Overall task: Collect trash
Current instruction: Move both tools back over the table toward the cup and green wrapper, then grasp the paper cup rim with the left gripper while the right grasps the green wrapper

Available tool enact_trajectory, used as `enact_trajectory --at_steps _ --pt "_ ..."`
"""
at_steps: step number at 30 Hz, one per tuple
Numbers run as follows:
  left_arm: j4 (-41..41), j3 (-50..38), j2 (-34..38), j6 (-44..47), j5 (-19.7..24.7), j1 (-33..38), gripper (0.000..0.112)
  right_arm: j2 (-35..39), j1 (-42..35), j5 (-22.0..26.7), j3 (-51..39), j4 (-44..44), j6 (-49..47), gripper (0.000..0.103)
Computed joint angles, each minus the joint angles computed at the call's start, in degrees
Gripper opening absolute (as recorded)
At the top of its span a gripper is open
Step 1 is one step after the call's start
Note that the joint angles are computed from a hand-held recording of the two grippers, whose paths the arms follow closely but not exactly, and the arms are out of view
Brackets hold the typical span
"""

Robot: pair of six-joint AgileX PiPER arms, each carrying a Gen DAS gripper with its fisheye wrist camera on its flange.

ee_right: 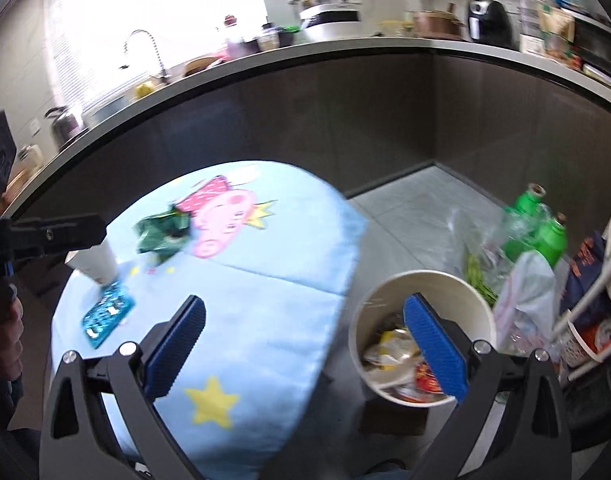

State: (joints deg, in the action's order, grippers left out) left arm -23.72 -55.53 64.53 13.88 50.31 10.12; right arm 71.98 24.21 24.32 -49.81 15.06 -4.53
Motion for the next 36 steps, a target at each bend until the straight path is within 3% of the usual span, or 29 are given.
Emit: enact_trajectory --at_steps 7,12,15,20,24,33,36 --pt "-8.56 2.83 -2.89 18.26 9.28 28.70 0.094 6.33 11.52 1.23 -7.14 -6.95 9.19 0.100" --pt "-12.81 2.71 1.15 29.71 11.36 44.64 0.094 11.71 17.05 2.41 -13.01 -8.36 10.71 0.100" --pt "-14.44 2.07 4.42 33.46 11.35 49.64 0.094 16.89 19.07 3.89 -18.74 -7.35 9.78 0.099" --pt "-16.98 1.20 8.68 38.76 8.79 51.34 0.093 27.62 21.63 7.85 -31.63 -8.30 9.37 0.099" --pt "-18.50 0.93 11.16 42.60 5.74 49.17 0.085 37.49 23.21 12.60 -44.16 -10.12 10.18 0.098" --pt "-20.52 -0.87 18.23 46.78 5.30 47.11 0.072 55.34 24.78 23.77 -67.95 -15.45 15.50 0.077" --pt "-21.05 -1.67 19.76 46.94 5.54 46.77 0.071 58.67 24.71 26.28 -72.93 -16.92 17.64 0.063"
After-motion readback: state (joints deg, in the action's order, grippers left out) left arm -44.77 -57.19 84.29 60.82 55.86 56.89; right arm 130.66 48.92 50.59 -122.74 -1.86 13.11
